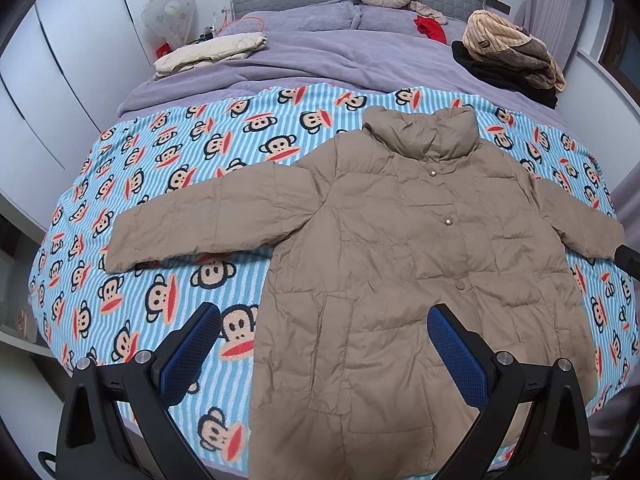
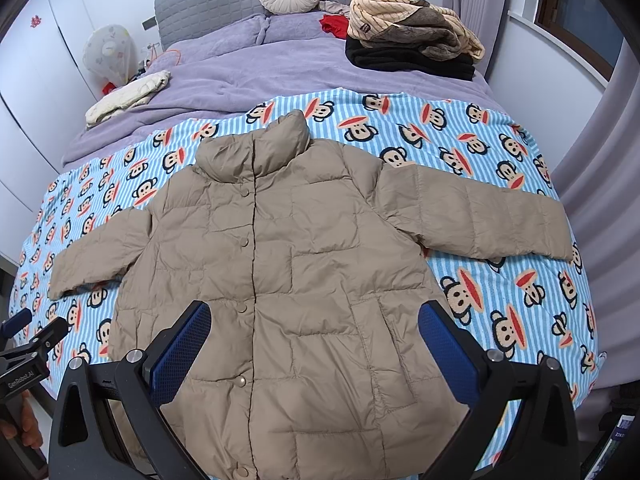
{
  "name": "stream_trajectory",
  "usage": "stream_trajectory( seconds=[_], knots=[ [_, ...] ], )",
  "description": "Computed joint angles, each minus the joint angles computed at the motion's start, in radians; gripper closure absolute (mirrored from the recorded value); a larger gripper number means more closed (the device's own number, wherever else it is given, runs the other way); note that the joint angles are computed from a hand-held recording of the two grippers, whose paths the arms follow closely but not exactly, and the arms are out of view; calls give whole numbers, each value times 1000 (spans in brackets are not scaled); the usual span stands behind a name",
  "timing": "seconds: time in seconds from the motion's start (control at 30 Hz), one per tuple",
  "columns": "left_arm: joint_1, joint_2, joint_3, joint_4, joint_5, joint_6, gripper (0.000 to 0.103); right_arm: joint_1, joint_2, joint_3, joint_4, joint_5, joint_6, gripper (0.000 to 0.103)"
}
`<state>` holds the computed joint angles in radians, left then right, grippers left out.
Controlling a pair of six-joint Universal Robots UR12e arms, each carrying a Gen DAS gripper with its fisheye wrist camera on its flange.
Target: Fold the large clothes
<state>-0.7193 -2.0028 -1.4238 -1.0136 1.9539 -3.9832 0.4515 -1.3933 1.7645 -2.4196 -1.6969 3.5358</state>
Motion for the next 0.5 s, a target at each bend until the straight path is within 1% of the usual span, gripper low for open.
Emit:
stream_trajectory(
  seconds=[0.5],
  knots=[
    [5,2,-8,5,-10,4,0,1,3,-4,8,2,5,0]
  ],
)
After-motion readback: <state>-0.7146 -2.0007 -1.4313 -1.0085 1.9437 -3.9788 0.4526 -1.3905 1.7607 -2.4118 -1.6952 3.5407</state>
